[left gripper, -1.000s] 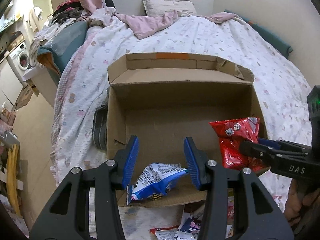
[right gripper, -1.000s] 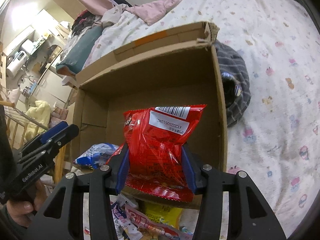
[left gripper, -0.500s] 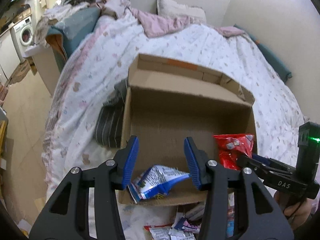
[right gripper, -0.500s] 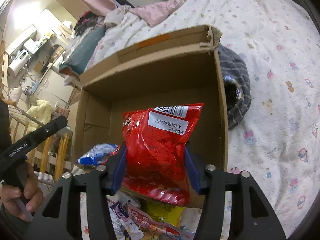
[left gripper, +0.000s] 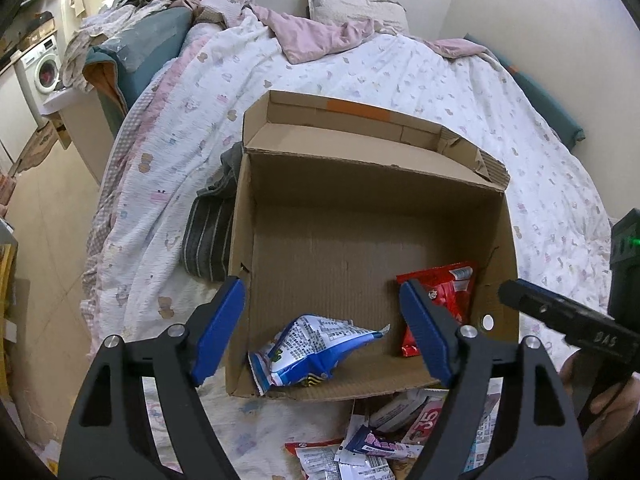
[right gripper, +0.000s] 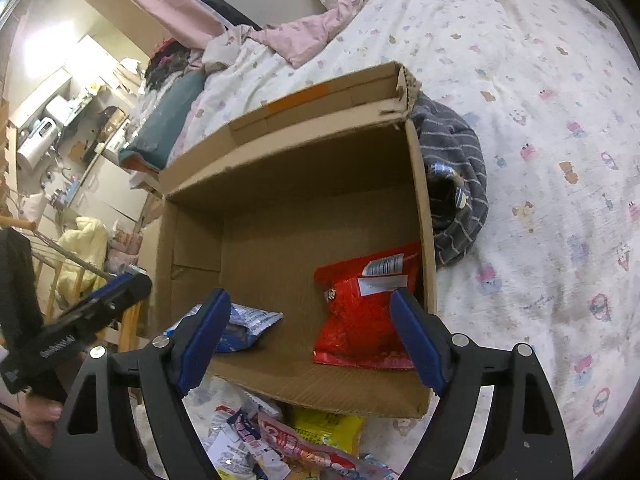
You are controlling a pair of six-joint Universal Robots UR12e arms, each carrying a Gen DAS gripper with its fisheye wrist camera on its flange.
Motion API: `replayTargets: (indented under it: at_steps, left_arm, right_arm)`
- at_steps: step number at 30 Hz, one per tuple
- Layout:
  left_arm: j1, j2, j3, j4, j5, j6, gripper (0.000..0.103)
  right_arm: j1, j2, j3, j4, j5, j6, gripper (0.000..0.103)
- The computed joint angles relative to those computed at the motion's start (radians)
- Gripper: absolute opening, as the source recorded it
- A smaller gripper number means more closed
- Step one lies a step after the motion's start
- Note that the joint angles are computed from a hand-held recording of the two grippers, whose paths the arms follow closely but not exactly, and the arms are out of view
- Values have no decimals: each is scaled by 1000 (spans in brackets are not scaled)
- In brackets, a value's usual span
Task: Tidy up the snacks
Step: 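Move the left gripper back to the snack pile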
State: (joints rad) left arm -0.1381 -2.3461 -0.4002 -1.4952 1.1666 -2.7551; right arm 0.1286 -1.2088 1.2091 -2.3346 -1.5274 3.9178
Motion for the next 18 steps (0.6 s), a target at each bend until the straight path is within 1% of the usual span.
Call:
replayTargets:
  at_steps: [4, 7, 11, 15, 18]
  left_arm:
    - [4, 29, -48, 26, -2, -6, 77]
    - [9, 62, -104, 46, -3, -2, 77]
    - [19, 103, -164, 53, 4, 11, 77]
    - [29, 127, -196, 26, 22, 10, 77]
    - [37, 135, -205, -12, 50, 6, 77]
  right_arm:
    - [8, -16, 14, -17, -21, 11, 84]
    - [14, -31, 31, -24, -22, 35, 84]
    - [29, -47, 44, -10, -41, 36, 84]
    - [42, -61, 56, 0, -63, 30, 84]
    - [50, -76, 76, 1, -62, 51, 84]
